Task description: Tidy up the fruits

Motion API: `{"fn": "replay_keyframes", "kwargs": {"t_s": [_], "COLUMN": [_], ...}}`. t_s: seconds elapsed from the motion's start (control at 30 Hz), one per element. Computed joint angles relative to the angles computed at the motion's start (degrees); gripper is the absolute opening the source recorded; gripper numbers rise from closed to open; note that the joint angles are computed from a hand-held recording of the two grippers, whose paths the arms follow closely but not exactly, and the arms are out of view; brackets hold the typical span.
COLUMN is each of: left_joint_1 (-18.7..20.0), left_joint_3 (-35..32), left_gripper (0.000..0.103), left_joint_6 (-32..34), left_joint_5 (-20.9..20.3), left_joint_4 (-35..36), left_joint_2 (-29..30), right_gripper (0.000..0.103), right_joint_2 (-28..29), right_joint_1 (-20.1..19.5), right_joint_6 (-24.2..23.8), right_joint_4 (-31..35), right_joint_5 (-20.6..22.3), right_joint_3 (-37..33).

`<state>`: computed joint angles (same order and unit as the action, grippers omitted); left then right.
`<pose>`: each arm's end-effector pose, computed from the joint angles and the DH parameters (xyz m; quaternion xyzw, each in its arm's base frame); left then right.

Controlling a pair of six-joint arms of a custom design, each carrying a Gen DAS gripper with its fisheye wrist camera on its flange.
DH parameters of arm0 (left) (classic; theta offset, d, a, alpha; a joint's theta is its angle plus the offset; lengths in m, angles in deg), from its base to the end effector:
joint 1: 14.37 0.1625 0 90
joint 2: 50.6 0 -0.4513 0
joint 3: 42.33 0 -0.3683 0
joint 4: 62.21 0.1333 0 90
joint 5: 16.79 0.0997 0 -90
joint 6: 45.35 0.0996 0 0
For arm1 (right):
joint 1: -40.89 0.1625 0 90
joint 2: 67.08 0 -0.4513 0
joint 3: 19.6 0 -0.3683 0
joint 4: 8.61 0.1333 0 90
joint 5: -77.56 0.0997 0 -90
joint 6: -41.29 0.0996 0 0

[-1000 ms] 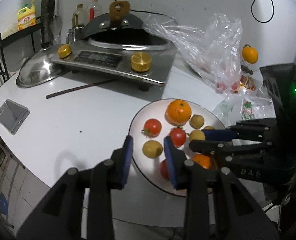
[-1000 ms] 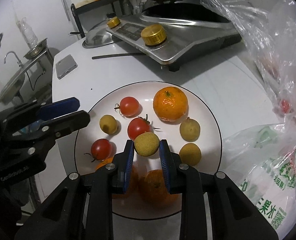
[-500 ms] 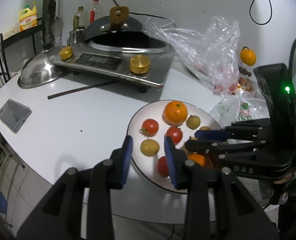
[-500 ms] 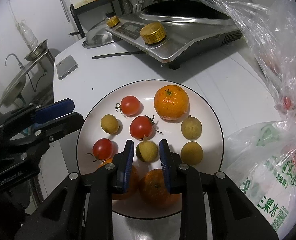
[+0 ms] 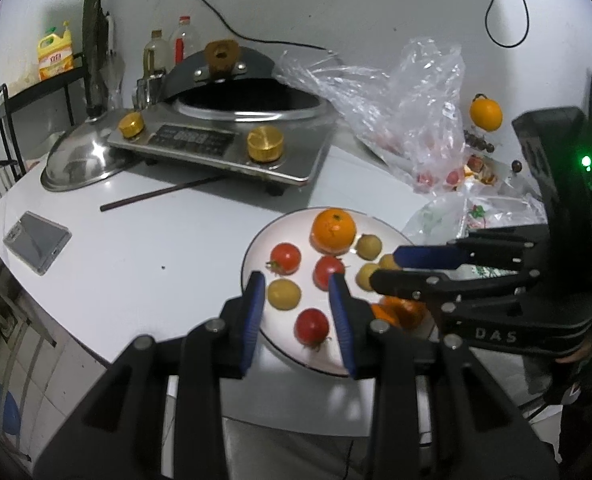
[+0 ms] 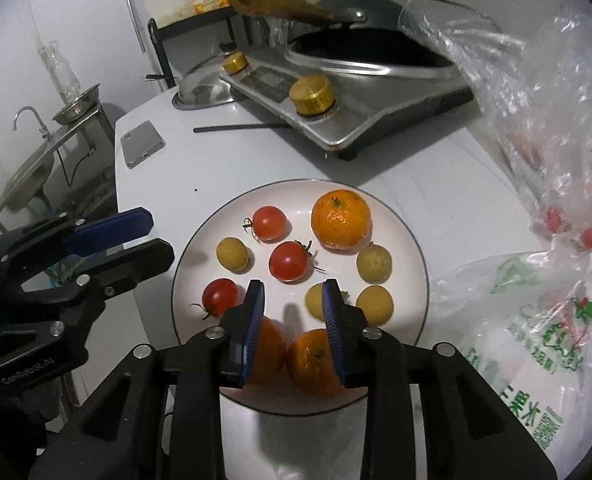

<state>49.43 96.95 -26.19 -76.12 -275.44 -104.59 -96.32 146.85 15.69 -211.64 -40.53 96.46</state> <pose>-0.0233 -0.4643 0.1542 0.2723 0.8746 -0.3283 0.2304 0.2322 -0.4978 -0.0196 0.2838 -0.9029 0.1993 0.2540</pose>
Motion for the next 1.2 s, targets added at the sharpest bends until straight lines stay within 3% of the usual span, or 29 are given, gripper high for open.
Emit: {"fn": "replay_keyframes", "kwargs": {"t_s": [0.03,0.13,0.17,0.6,0.7,0.83,0.9,0.97,1.1,1.2], "left_joint_1": [-0.33,-1.72,-2.24,-10.14,-12.24,-15.16,-16.52,-18.04,-21.45,-24.37], "left_joint_3": [0.4,2.03,2.73,10.36,12.38,14.88,16.06,17.44,20.32,22.59], "left_gripper": [0.036,0.063,0.065,0.066,0.066,0.067,0.071,0.085,0.086,0.094], "left_joint_6": [0.04,-0.04,-0.37,-2.17,-2.84,-4.09,-5.01,-5.95,-7.69,-9.03], "left_joint_5": [0.09,0.38,0.34,4.76,5.63,7.22,7.97,8.54,10.28,11.81], "left_joint_4": [-0.55,-2.95,-3.78,-11.96,-13.96,-16.79,-18.13,-19.95,-23.17,-27.53], "left_joint_2": [-0.01,-0.13,-0.29,-0.41,-0.21,0.33,0.48,0.75,1.34,2.55], "right_gripper": [0.036,0.037,0.037,0.037,0.049,0.05,0.05,0.05,0.052,0.058], "right_joint_2": [-0.24,-0.98,-1.26,-3.58,-3.88,-4.37,-4.63,-4.97,-5.57,-5.89], "right_joint_1": [0.18,0.82,0.95,4.2,5.05,6.24,6.81,7.43,8.94,10.35], "right_joint_6": [-0.14,-0.64,-0.71,-1.3,-1.27,-0.83,-0.63,-0.33,0.05,0.37], "right_joint_4": [-0.65,-3.07,-3.91,-14.97,-18.06,-21.47,-23.26,-25.16,-28.6,-31.03], "right_joint_5": [-0.14,-0.57,-0.69,-3.21,-3.79,-4.66,-5.09,-5.62,-6.81,-8.15], "right_joint_3": [0.51,2.28,2.96,10.91,12.87,15.31,16.51,17.81,20.1,21.4]}}
